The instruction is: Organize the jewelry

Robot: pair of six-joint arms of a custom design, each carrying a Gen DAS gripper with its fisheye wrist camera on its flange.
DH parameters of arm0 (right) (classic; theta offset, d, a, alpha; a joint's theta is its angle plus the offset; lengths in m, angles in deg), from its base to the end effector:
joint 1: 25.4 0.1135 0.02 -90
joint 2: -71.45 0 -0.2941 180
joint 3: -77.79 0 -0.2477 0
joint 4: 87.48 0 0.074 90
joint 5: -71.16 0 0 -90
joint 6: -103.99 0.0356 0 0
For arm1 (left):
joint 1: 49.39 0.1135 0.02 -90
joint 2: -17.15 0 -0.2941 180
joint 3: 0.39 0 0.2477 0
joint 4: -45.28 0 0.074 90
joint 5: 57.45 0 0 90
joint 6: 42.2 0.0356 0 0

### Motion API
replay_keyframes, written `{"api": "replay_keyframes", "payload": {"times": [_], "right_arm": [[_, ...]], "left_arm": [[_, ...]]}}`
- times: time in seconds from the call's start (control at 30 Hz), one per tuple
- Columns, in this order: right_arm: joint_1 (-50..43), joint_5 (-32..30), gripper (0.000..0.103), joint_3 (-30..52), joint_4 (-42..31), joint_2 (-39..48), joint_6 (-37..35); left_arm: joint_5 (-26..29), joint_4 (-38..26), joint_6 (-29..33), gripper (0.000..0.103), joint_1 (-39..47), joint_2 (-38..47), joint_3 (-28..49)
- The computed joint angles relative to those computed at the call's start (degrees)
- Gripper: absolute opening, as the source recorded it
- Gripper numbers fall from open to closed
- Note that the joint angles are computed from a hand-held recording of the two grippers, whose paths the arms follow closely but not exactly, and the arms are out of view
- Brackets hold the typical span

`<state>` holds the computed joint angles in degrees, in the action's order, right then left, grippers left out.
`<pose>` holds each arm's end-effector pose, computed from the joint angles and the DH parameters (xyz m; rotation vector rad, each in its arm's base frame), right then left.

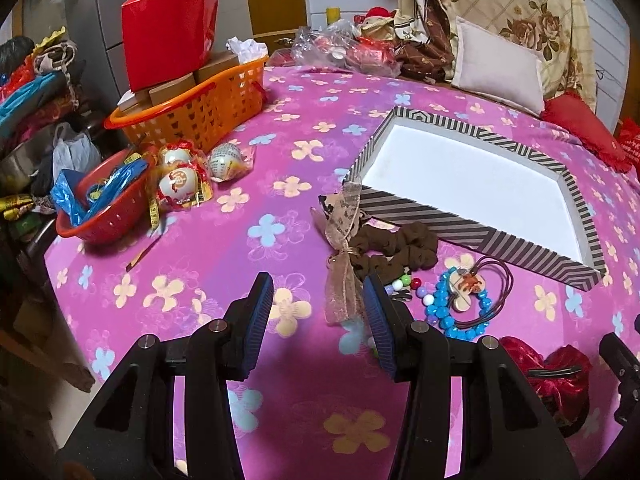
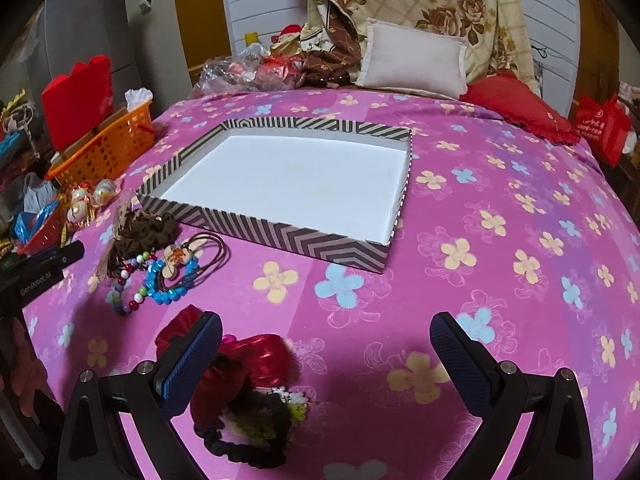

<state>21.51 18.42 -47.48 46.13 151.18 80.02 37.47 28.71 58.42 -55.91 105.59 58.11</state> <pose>0.1693 0.1494 0.2012 0.5349 2.3693 -0.1204 0.2997 -0.0373 0.2044 0.3949 2.3468 -0.0682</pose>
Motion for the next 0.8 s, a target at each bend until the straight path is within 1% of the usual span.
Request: {"api": "replay_keyframes", "payload": {"times": [0.2, 0.4, 0.6, 0.8], "right_arm": [[0.7, 0.5, 0.103, 0.5, -0.9, 0.3, 0.1], [1.2, 1.4, 0.103, 0.4, -1.9, -0.3, 0.7], [1.1, 1.1, 0.103, 0.3, -1.2, -0.2, -0.2], [0.6, 0.1, 0.103, -0.2, 0.2, -0.1, -0.8]], "left_arm": [[0.4, 0.1, 0.3, 0.046, 0.9, 0.9, 0.4], [1.9, -1.9, 0.2, 0.046, 3.3, 2.6, 3.1], [5.3, -6.0, -0.6, 0.046, 7.2, 6.3, 7.6], [7.2, -8.7, -1.1, 0.046, 7.7, 8.5, 9.4]]}}
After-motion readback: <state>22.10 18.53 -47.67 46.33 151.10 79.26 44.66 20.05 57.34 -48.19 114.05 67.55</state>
